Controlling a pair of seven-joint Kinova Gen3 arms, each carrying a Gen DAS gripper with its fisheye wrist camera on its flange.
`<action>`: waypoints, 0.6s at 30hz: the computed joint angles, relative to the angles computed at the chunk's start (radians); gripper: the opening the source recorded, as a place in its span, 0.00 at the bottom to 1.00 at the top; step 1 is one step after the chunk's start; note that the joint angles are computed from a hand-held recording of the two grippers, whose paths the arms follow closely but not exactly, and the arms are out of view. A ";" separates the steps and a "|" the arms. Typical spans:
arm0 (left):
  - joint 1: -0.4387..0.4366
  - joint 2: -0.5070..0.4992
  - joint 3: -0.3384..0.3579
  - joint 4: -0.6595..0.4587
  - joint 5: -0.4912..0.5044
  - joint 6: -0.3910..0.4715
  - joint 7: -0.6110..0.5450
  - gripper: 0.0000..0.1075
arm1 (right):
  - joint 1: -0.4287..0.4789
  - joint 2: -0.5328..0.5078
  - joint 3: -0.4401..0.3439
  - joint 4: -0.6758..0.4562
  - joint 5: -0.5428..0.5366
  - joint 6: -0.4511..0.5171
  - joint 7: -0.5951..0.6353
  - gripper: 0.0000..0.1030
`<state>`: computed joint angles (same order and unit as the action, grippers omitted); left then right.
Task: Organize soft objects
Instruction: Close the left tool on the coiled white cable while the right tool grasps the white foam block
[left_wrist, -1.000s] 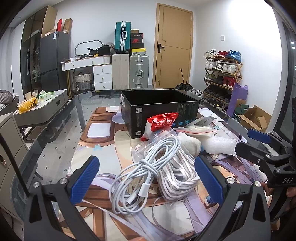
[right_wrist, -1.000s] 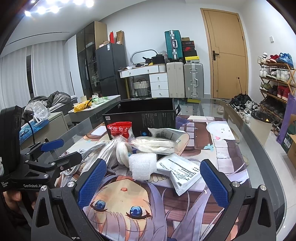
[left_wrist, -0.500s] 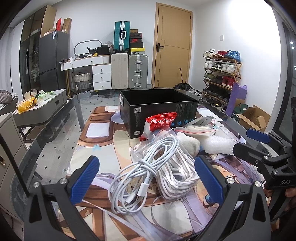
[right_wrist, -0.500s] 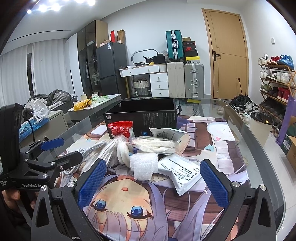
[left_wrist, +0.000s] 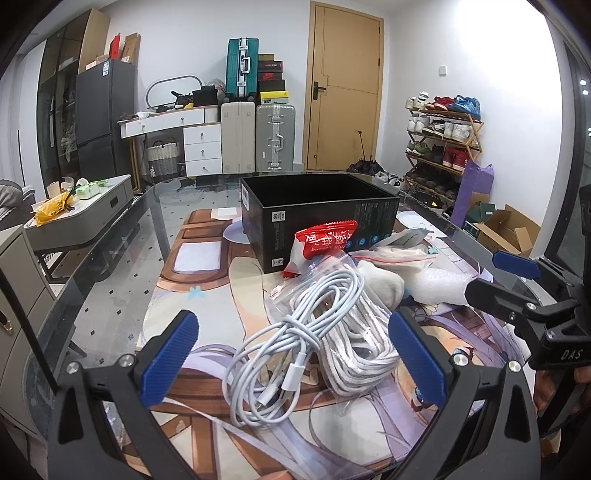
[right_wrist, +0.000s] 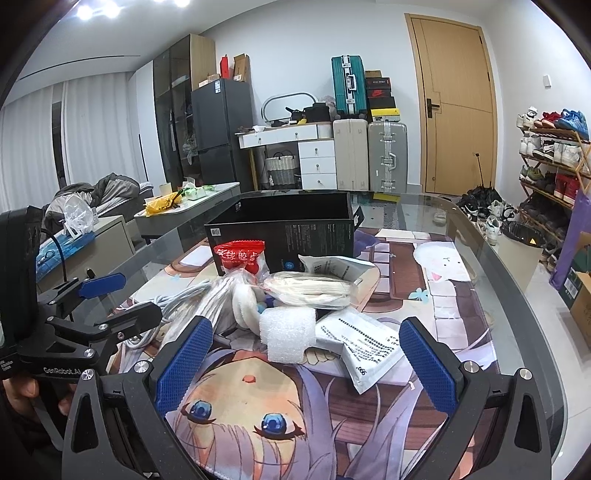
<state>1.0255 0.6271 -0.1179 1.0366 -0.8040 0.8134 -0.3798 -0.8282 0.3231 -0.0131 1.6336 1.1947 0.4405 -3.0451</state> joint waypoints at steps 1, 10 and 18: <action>-0.003 0.000 0.003 0.001 0.002 0.000 -0.006 0.96 | 0.007 0.005 -0.008 -0.013 -0.023 0.009 0.027 1.00; -0.027 0.005 0.017 -0.008 0.039 0.012 -0.041 0.96 | 0.058 0.050 -0.039 -0.111 -0.309 0.059 0.335 1.00; -0.069 0.022 0.043 -0.054 0.118 0.032 -0.112 0.96 | 0.026 0.098 0.016 -0.190 -0.436 0.085 0.465 0.98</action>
<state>0.9565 0.6490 -0.0750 0.9822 -0.6862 0.8458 -0.4917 -0.8027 0.4208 0.0029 1.4434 0.7587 0.5251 -2.5804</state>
